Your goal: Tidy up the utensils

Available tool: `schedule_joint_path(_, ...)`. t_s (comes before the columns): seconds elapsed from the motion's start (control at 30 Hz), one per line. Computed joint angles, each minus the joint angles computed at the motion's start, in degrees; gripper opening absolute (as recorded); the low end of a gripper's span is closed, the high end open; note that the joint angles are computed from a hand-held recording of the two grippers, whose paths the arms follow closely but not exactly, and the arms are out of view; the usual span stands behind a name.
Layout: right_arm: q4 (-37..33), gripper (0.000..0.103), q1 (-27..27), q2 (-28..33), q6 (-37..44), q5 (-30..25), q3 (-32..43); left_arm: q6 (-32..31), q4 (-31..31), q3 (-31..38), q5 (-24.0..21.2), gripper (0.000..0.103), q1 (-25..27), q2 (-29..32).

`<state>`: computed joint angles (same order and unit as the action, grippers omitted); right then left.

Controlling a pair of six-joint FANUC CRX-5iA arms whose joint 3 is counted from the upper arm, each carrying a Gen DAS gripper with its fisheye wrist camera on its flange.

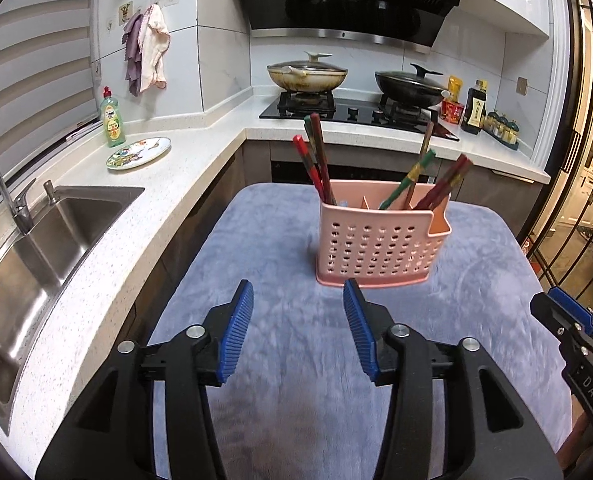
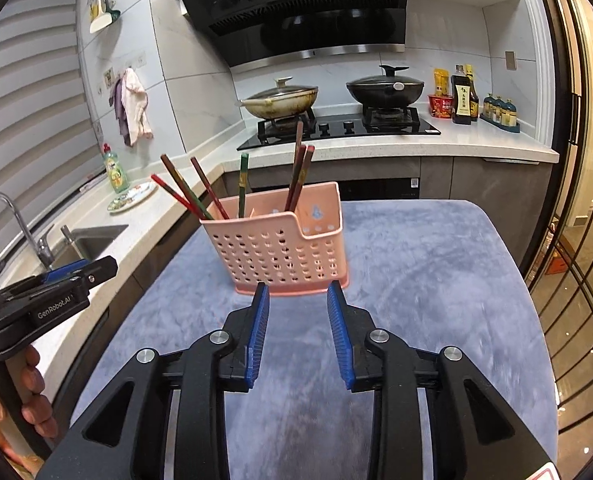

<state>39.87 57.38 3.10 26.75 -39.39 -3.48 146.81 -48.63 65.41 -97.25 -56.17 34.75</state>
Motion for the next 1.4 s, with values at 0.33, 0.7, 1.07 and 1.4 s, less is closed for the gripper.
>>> schedule_joint_path(0.33, -1.45, 0.037, 1.21, -0.53, 0.11, -1.5, -1.07, 0.01, -0.18, 0.71, -2.97, 0.051, -1.09, 1.18)
schedule_joint_path(0.7, -1.55, 0.043, 1.94, -0.11, -0.02, -2.91, -0.7, -0.34, -0.18, 0.57, -4.48, 0.054, -1.31, 1.54)
schedule_joint_path(1.07, -1.66, 0.055, 2.19, 0.96, 0.12, -4.66, 0.44, -0.92, 0.12, 0.49, -5.0, 0.059, -0.96, 1.82)
schedule_joint_path(1.4, -2.39, 0.068, 2.06, 1.88, 0.58, -5.19, 1.34, -1.48, 0.53, 0.78, -5.09, 0.064, -0.54, 2.26)
